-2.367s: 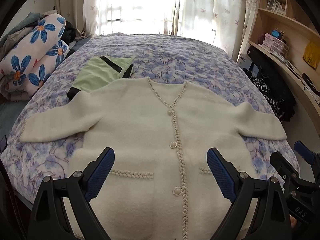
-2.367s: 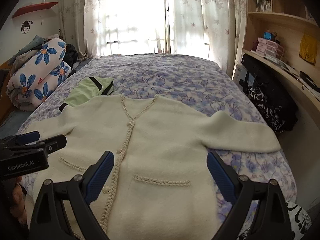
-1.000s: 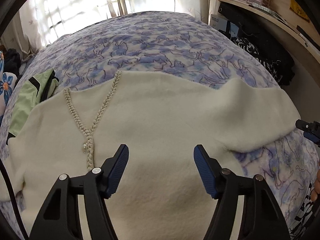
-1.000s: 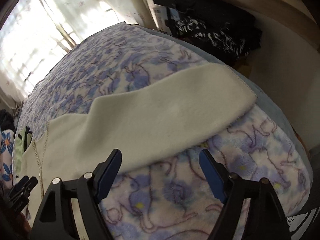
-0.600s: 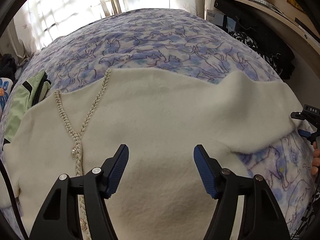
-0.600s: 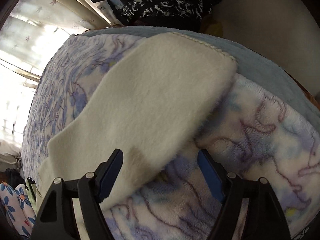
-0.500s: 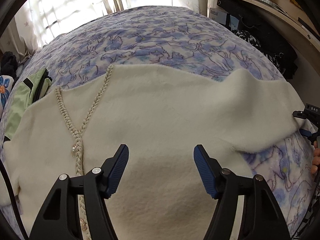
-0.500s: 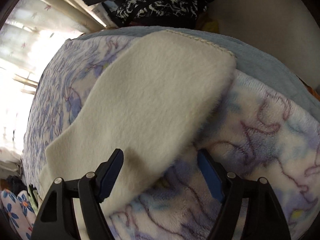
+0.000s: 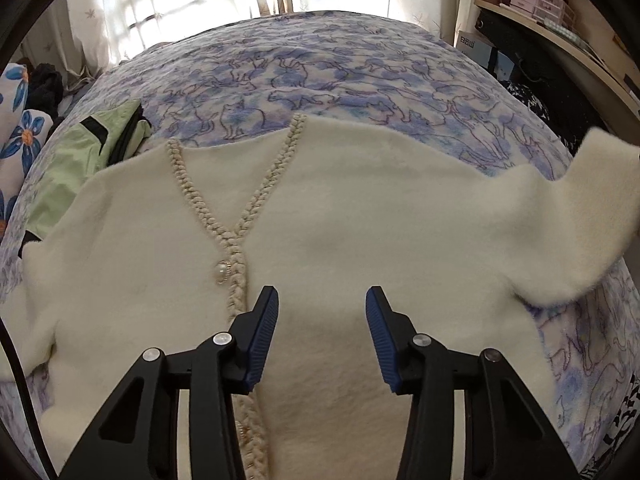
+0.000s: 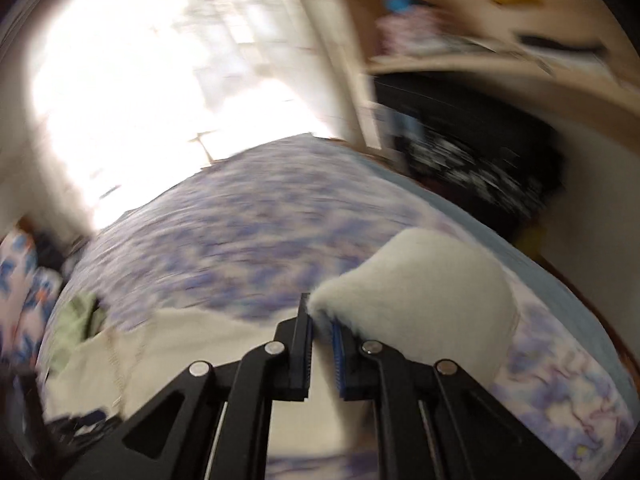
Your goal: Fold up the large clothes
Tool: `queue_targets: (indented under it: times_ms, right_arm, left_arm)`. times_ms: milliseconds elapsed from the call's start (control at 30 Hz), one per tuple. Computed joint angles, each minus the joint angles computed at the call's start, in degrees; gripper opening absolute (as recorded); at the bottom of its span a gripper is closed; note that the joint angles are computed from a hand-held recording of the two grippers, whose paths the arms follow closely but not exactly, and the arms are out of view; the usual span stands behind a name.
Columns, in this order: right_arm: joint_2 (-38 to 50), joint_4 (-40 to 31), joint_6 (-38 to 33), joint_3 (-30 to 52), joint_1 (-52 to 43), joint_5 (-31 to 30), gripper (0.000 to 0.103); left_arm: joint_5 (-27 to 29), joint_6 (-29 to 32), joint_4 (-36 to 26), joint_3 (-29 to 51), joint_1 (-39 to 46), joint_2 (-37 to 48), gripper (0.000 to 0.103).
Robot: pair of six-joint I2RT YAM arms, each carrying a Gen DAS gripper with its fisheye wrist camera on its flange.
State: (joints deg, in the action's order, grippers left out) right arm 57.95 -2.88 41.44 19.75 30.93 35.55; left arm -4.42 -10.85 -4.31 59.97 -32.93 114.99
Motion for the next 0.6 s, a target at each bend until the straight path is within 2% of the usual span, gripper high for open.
queue_targets:
  times_ms: [33, 100, 233, 300, 433, 533, 600]
  right_arm:
    - [4.89, 1.47, -0.49, 3.05, 4.82, 1.16, 0.009]
    - [13.93, 3.51, 0.01, 7.92, 9.58, -1.02, 0.010]
    - [33.95, 8.62, 2.09, 15.52, 12.83, -11.24, 0.014]
    - [41.28, 9.99, 5.57, 17.55, 14.26, -14.66, 0.014]
    - [43.96, 16.40, 13.38, 12.28, 16.85, -19.67, 0.014]
    - [42.02, 17.45, 19.21, 8.22, 21.10, -17.41, 0.014]
    - [39.77, 17.46, 21.97, 5.81, 22.53, -15.96, 0.014]
  left_arm:
    - [0.59, 0.05, 0.80, -1.69, 1.21, -1.48, 0.044]
    - [1.85, 0.15, 2.08, -4.48, 3.57, -3.91, 0.044]
    - [5.44, 2.59, 3.58, -8.19, 8.15, -6.13, 0.044]
    - [7.47, 3.75, 3.89, -9.15, 9.89, -5.90, 0.044]
    - [12.15, 3.92, 4.94, -9.96, 11.90, -3.92, 0.044]
    - [14.79, 2.70, 5.59, -9.35, 10.87, -2.36, 0.044]
    - [14.48, 2.49, 6.22, -8.89, 8.14, -1.89, 0.044]
